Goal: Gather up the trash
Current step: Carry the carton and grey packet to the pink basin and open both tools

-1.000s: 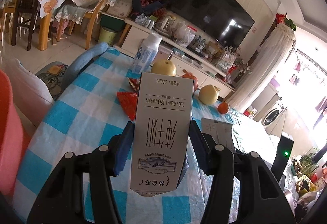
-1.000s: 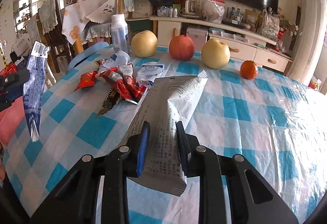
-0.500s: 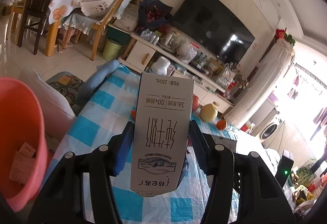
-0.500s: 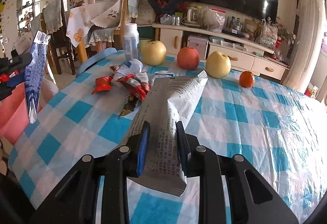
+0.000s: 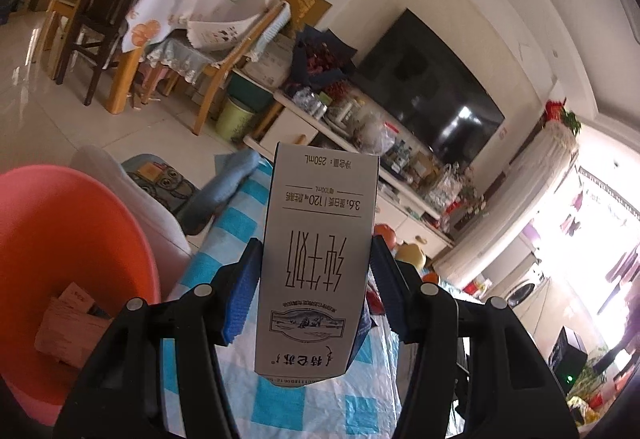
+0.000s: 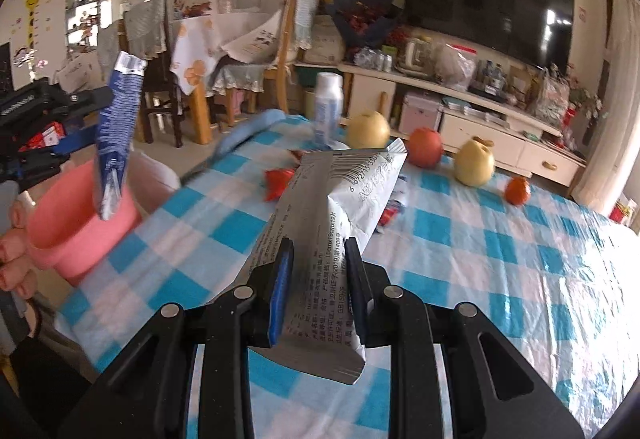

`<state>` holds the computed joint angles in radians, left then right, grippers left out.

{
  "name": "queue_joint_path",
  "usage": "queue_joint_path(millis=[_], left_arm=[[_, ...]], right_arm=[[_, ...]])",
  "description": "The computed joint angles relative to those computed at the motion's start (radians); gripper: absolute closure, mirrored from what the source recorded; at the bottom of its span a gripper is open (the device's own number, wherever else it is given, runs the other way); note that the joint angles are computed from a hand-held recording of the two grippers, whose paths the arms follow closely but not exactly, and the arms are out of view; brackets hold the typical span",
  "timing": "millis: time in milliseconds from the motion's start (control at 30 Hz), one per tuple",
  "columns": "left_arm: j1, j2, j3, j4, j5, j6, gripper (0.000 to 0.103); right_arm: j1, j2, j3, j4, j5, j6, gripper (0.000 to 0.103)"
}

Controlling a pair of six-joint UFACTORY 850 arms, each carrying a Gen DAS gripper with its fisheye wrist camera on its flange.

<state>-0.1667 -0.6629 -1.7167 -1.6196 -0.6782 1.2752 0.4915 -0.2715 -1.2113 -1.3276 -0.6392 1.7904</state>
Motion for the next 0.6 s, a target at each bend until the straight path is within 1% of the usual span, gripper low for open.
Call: queue_joint_path(millis=[167,267,400,600], left_arm=[[0.035,0.012,0.014,-0.039,0.031,0.014,0.047],[0.054,0.012,0.012,-0.044,0.066,0.003,0.047],[0.075,0.010,0.009,-0.034,0.152,-0.021,0.047],[0.104,-0.011,-0.021,0.032,0.240,-0.130,0.047]], right_arm=[[0.033,-0.062,-0.104,0.022,0.031,-0.066,0.075],[0.049,-0.117,-0.188,0.032,0.065,-0.114,0.075],[0.065,-0.203,-0.320,0.090,0.104,-0.227,0.075],[0.082,-0.352,-0.544,0.239,0.137,-0.446,0.075]])
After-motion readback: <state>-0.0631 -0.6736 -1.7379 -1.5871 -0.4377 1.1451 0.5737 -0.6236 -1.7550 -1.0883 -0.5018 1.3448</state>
